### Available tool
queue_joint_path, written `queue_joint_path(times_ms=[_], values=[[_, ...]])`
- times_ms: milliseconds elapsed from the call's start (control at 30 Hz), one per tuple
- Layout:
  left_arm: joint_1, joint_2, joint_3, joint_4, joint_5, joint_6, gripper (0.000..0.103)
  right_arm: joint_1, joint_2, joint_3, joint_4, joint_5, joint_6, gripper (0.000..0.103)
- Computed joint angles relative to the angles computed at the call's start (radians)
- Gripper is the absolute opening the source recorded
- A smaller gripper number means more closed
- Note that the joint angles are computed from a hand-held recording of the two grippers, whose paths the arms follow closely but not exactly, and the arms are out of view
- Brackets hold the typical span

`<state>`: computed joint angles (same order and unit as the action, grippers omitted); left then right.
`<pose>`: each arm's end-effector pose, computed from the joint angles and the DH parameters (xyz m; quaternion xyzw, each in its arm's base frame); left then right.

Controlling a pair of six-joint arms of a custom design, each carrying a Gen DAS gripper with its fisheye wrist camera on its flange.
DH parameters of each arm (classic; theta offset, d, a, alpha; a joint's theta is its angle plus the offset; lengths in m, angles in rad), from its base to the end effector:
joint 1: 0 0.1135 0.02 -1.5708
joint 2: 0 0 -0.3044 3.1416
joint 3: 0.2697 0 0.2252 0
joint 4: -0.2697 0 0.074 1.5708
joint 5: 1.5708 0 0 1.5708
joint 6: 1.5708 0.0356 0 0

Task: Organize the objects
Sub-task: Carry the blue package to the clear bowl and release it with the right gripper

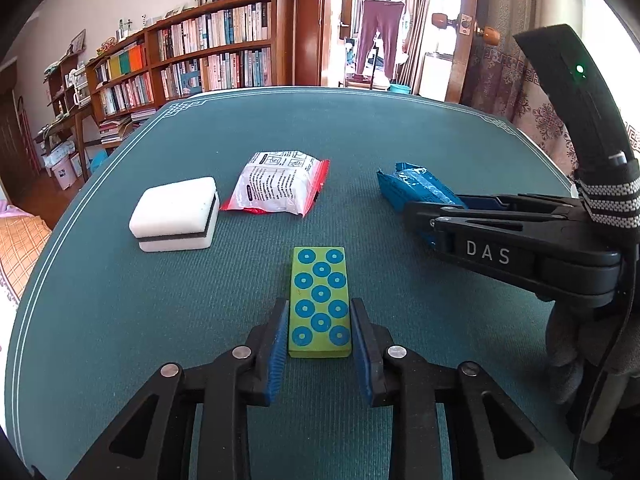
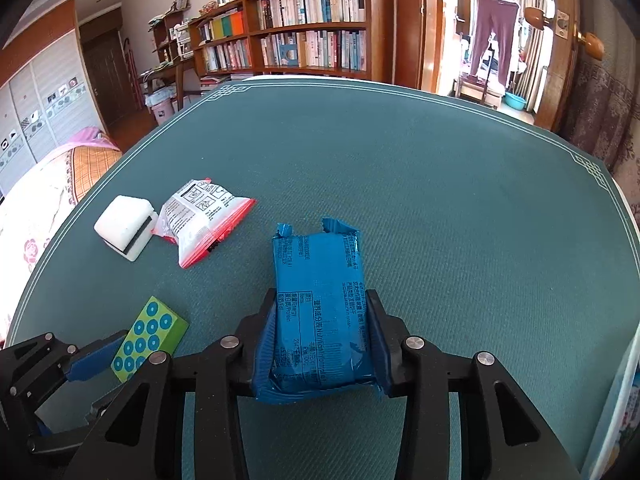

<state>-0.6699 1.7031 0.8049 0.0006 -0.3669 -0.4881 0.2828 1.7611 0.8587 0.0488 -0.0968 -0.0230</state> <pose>0.2503 -0.1820 0.1990 0.0242 0.9297 -0.0336 0.3660 0.3170 0.0957 0.1968 -0.1592 0.9218 0.0903 0.3417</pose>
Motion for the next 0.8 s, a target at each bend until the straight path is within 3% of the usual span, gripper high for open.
queue_joint_path(times_ms=[433,800], values=[[0.051,-0.074,-0.067,0.106,0.103,-0.003,0.031,-0.063,-0.237,-0.198,0.026,-0.047,0.061,0.042],[0.018,-0.062,-0.054,0.093,0.064,0.002,0.031,-0.151,-0.435,-0.321,-0.026,-0.112,0.070,0.042]])
